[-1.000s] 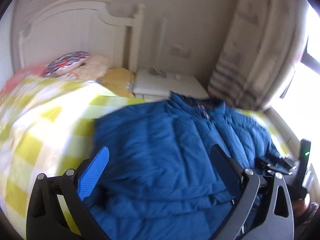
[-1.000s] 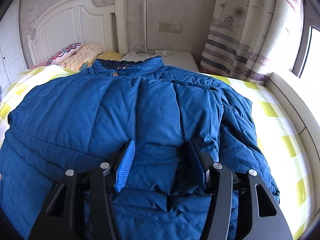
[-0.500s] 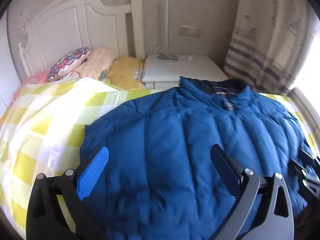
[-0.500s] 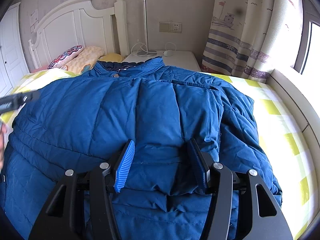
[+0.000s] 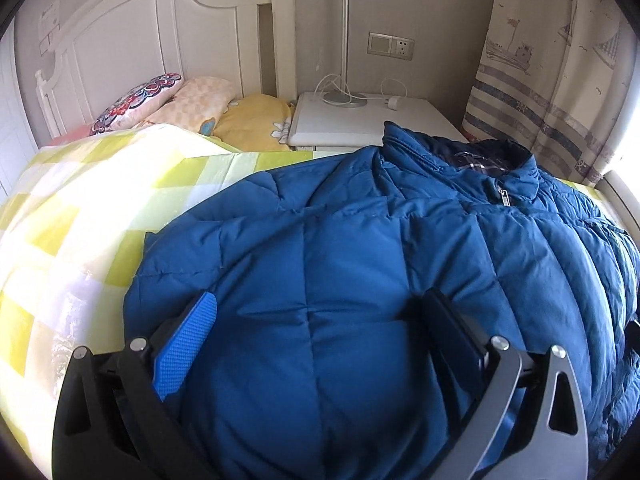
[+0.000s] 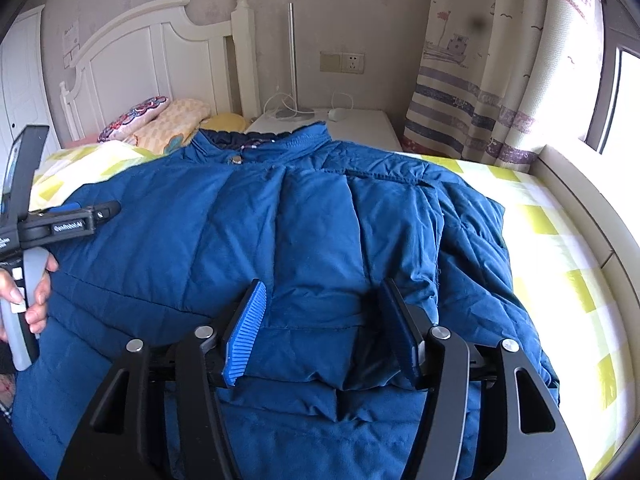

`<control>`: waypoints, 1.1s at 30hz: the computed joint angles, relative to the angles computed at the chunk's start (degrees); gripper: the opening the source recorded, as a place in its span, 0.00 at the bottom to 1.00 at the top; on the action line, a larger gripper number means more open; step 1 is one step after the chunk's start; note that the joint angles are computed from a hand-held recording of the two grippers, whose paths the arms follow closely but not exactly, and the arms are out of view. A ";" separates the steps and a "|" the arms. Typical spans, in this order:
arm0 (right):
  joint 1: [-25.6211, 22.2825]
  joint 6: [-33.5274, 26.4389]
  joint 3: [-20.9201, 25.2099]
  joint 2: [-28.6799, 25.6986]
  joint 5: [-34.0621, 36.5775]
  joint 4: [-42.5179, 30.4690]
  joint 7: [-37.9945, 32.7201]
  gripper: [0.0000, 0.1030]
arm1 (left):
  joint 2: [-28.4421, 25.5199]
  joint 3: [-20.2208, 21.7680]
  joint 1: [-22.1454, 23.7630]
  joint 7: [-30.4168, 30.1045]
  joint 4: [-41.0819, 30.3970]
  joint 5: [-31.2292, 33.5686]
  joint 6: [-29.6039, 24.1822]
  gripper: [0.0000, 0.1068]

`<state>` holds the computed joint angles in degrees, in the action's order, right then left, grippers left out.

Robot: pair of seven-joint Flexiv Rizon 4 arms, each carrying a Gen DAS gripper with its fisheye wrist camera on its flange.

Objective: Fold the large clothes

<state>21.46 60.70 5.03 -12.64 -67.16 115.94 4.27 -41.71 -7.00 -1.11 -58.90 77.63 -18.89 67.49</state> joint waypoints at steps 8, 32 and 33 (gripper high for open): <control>1.12 -3.07 -1.70 -5.07 0.77 -10.33 -8.07 0.62 | 0.05 -0.04 0.10 0.12 0.07 0.04 0.01 0.95; 3.10 -2.42 -5.63 -4.81 2.10 -9.50 -5.08 0.71 | 0.07 -0.23 0.12 0.04 0.16 -0.41 -0.15 0.95; 2.48 -0.86 -4.16 -5.56 3.52 -9.92 -7.97 0.72 | 0.07 -0.23 0.12 0.04 0.16 -0.40 -0.15 0.95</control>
<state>23.95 59.83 0.87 -18.20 -63.64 106.02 -3.70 -41.64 -7.24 -0.99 -58.87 77.79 -19.29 67.33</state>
